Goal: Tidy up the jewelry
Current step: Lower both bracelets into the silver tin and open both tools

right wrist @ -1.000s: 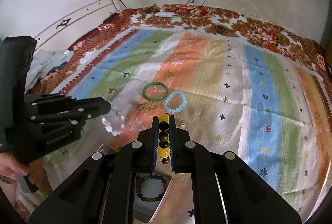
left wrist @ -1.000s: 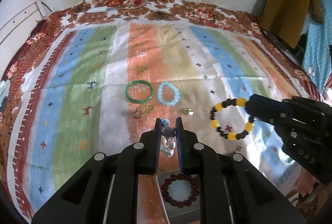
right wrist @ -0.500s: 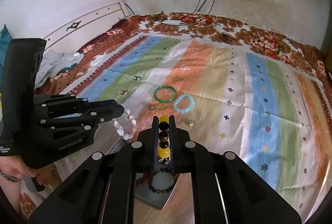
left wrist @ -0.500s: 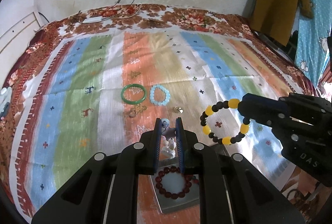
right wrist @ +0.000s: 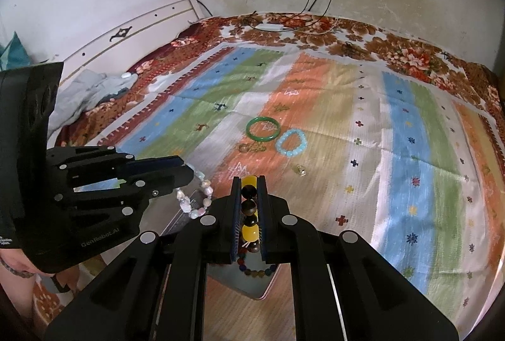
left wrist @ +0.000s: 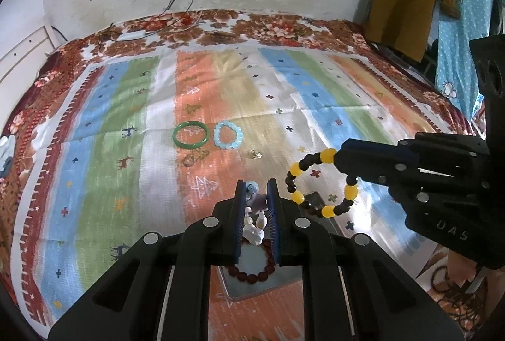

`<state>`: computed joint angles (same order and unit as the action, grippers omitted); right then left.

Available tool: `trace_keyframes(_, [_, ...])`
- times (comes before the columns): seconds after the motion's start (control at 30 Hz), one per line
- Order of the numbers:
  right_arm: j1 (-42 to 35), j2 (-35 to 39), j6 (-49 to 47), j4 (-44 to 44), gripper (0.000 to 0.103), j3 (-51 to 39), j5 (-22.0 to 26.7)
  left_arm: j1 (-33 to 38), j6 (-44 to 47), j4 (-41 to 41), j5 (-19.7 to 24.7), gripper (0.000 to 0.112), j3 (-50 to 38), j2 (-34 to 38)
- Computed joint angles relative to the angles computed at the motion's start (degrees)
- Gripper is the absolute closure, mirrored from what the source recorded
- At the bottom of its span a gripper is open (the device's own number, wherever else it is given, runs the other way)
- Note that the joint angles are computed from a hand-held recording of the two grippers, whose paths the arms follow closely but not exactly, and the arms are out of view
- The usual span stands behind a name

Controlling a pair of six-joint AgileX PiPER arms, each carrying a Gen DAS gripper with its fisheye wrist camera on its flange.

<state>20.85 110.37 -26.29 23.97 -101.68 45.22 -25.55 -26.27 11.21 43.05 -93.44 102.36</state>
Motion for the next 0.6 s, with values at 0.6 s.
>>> trace_keyframes(0.6, [-1.1,-0.6,3.1,-0.6,0.072,3.6,-0.7,0.9,-2.0,-1.3,-1.4,0.085,3.3,-1.4])
